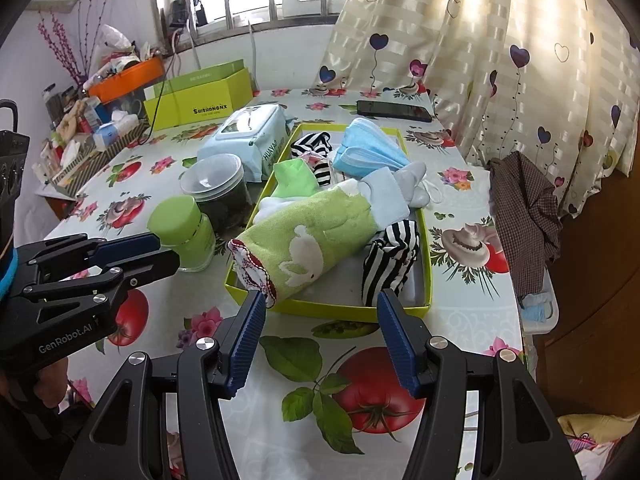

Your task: Organize soft objects

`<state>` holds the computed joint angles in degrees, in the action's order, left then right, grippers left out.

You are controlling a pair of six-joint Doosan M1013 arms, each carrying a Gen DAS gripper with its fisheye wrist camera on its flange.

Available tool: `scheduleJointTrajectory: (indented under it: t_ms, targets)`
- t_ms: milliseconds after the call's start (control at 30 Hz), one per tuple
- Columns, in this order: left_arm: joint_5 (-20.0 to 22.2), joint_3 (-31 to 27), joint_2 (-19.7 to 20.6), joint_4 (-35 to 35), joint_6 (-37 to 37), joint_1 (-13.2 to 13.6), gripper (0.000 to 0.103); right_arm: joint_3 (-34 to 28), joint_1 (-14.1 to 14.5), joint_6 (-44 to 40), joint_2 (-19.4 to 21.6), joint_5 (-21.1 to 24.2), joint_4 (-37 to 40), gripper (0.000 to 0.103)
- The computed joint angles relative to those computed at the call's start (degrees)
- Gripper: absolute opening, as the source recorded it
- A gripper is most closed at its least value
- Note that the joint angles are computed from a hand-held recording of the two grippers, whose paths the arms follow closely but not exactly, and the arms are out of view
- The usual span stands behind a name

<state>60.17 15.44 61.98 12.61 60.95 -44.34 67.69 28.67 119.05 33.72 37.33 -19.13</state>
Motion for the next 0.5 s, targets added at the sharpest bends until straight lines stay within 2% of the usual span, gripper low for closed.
scheduleJointTrajectory:
  t_ms: [500]
  targets:
    - [0.89, -1.60, 0.84, -0.35, 0.54, -0.06, 0.031, -0.24, -0.01, -0.01, 0.12, 0.17, 0.04, 0.058]
